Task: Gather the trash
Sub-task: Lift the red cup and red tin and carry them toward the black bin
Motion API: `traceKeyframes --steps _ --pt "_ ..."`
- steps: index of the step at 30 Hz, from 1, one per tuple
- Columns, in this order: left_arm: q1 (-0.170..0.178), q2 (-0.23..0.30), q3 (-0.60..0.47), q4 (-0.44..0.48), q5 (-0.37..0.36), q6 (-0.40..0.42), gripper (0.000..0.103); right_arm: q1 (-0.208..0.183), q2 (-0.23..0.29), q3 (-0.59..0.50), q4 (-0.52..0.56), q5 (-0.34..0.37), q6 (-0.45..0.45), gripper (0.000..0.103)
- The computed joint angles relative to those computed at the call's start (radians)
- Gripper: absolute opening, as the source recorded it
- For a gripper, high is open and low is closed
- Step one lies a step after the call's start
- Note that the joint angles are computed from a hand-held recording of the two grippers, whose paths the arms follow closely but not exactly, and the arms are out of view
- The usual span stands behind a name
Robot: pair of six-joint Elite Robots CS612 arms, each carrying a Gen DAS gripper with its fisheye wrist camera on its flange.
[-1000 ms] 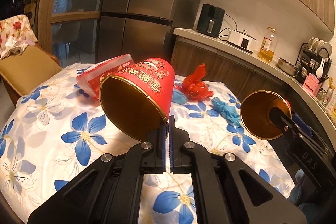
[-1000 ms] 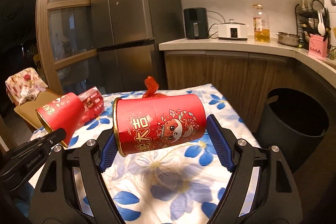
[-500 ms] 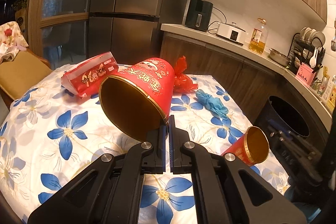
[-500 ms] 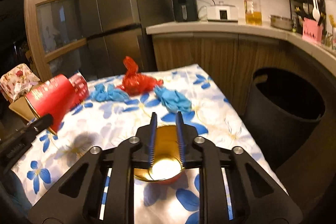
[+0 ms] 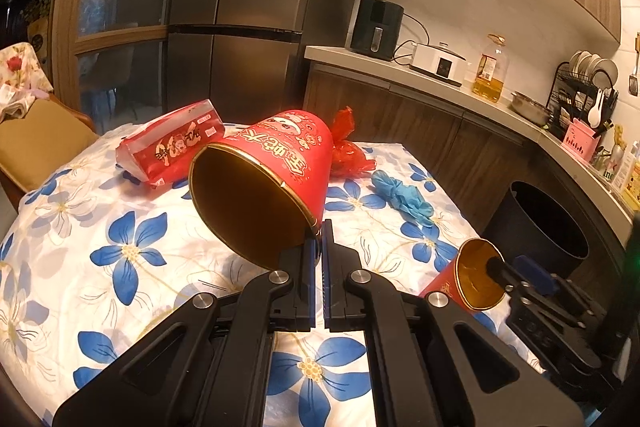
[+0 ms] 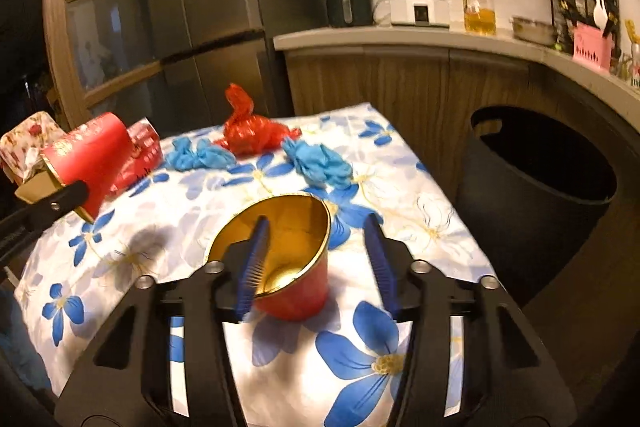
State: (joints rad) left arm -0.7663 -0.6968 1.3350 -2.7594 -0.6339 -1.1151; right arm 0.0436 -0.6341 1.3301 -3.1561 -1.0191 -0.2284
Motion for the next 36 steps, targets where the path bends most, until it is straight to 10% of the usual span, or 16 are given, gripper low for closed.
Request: traceKeyframes --steps 6,36 --pt "-0.002 -0.001 -0.003 0.006 0.012 0.001 0.002 0.005 0.006 -0.015 0.095 -0.011 -0.025 0.008" --pt "-0.003 0.126 -0.251 -0.057 -0.040 0.290 0.002 -0.053 0.004 -0.040 -0.122 -0.012 0.096 0.005"
